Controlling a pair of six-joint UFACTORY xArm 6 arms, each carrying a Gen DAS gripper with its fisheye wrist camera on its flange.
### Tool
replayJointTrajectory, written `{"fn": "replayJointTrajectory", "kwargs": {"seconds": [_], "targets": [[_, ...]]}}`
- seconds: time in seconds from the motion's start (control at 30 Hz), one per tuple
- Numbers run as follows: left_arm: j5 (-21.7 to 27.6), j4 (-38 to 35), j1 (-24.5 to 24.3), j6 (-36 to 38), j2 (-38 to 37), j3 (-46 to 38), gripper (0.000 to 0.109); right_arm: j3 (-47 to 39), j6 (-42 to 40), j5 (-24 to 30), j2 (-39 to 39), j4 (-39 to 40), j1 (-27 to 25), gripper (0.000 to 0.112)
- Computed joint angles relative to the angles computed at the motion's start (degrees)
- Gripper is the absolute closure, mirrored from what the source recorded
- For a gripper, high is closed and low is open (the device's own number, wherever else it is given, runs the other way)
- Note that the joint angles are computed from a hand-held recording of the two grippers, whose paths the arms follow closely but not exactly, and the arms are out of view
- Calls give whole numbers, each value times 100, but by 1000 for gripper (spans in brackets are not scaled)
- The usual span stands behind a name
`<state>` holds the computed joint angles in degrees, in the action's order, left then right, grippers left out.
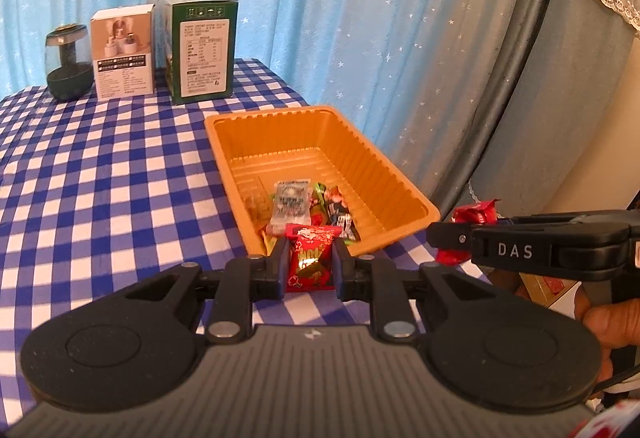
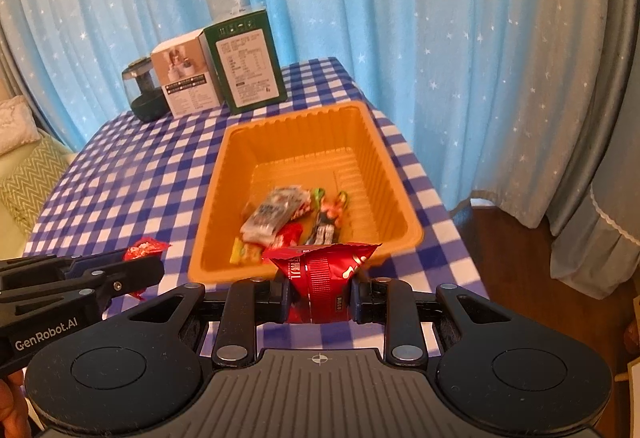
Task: Organize snacks
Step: 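Carry both red candies over the orange tray, then lower both candies into the orange tray and open both tools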
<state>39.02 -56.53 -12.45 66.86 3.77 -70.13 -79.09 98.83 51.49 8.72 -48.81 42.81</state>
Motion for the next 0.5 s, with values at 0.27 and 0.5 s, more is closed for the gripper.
{"fn": "replayJointTrajectory", "kwargs": {"seconds": [0.27, 0.5], "targets": [[5, 155, -216, -189, 722, -805, 89, -58, -567, -417, 114, 157, -473, 85], [21, 292, -338, -347, 1272, -1412, 89, -148, -1073, -669, 263, 383, -793, 85]]}}
